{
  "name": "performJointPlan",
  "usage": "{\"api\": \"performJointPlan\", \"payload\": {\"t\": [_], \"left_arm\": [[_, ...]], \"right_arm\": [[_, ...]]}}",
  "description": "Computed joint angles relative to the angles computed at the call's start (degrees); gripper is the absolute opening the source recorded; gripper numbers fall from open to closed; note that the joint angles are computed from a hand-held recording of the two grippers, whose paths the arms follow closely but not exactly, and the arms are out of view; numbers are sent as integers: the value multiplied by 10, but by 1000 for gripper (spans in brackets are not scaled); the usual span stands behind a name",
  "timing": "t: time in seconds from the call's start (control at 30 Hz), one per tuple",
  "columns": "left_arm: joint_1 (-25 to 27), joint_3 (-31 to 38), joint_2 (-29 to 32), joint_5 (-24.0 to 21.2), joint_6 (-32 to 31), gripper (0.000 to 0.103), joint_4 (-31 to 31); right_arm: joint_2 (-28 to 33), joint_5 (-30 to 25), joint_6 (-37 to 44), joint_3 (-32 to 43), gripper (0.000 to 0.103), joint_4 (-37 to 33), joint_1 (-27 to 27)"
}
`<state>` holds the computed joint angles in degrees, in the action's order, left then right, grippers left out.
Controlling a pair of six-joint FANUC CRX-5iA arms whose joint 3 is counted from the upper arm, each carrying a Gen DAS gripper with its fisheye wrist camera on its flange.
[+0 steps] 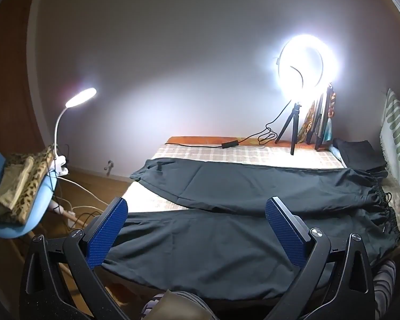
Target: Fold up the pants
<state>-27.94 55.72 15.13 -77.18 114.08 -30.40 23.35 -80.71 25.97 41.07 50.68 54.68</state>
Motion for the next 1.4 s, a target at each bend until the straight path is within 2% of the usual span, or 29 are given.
{"api": "performJointPlan", "payload": {"t": [1.4], "left_arm": [[2, -2, -2, 6, 4, 103, 2]], "right_arm": [[0, 13, 10, 4, 103, -4, 0]]}}
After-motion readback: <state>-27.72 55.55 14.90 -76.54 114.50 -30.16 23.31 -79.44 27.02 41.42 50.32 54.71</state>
